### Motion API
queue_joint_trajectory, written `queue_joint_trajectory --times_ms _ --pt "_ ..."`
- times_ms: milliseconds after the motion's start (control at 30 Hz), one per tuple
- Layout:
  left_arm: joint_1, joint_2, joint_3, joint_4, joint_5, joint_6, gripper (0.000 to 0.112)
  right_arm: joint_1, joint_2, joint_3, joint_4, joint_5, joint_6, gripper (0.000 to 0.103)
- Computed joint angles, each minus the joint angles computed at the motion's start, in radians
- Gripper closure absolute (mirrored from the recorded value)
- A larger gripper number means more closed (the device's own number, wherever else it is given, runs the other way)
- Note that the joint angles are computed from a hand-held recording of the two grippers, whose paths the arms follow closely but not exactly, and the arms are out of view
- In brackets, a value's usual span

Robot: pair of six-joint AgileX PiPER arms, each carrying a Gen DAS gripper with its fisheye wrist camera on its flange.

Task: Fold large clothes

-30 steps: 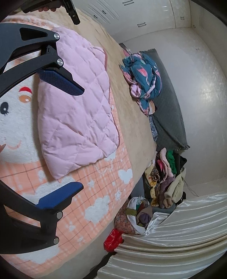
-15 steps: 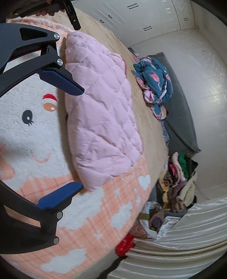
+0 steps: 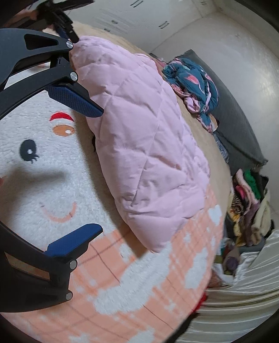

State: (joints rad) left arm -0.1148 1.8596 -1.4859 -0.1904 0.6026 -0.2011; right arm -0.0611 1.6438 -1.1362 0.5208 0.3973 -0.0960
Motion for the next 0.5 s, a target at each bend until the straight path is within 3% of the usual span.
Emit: queue_joint_trajectory --times_ms 267,500 --pt "0.079 0.069 -0.048 -0.238 -0.01 0.088 0.019 -0.084 0.156 -0.07 0.451 0.048 -0.268 0.004" --pt "0.099 0.125 -0.107 -0.335 -0.004 0.102 0.019 -0.11 0.229 -0.149 0.567 0.084 -0.345 0.004"
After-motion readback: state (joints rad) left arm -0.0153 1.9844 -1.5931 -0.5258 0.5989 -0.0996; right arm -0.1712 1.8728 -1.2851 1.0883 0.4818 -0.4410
